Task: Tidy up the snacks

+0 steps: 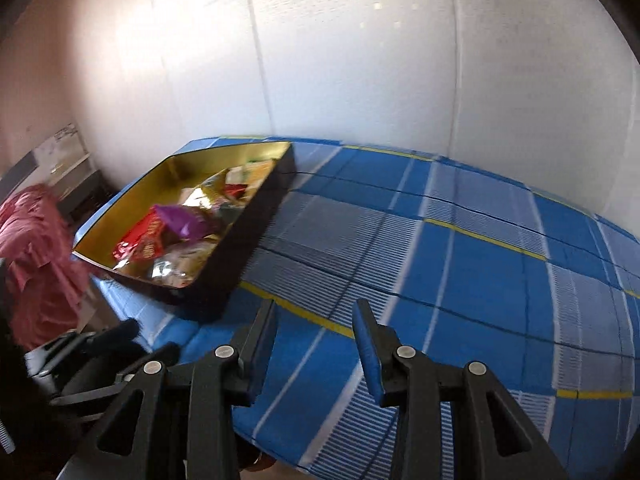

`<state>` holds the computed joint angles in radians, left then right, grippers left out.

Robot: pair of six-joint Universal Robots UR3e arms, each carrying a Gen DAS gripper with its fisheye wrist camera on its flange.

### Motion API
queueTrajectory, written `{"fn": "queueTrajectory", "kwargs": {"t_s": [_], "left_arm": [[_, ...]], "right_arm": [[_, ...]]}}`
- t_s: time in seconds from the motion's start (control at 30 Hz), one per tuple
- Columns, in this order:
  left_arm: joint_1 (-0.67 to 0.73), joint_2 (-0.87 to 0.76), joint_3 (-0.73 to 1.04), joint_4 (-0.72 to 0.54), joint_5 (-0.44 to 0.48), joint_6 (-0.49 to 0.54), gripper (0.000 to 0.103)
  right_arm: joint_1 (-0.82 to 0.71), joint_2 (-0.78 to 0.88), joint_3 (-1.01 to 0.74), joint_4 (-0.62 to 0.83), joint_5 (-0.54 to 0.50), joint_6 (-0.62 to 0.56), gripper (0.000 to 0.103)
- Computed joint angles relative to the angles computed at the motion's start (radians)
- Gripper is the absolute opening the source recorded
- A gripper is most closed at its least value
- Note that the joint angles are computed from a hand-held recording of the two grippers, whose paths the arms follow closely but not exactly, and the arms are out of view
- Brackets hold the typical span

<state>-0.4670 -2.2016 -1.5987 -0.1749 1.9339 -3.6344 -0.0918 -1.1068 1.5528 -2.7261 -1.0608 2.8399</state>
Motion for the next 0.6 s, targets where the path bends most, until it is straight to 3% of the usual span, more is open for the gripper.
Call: {"fn": "queueTrajectory", "kwargs": {"t_s": [0.1, 0.4, 0.6], "left_arm": [[-0.01, 0.032, -0.013, -0.009, 0.06, -0.003, 0.063], [-0.015, 0.128, -0.08, 0.001, 0.189, -0.01, 0.072], [0.006, 0.181, -0.148, 0.023, 0.209, -0.029, 0.075]], "right_arm": [[0.0, -0.01, 0.034, -0.037, -0.021, 0.028, 0.039], [0.068, -0.05, 0.109, -0.133, -0.096, 0.062, 0.039], [0.121, -0.085, 0.131, -0.156, -0.107, 0.065, 0.04]]}}
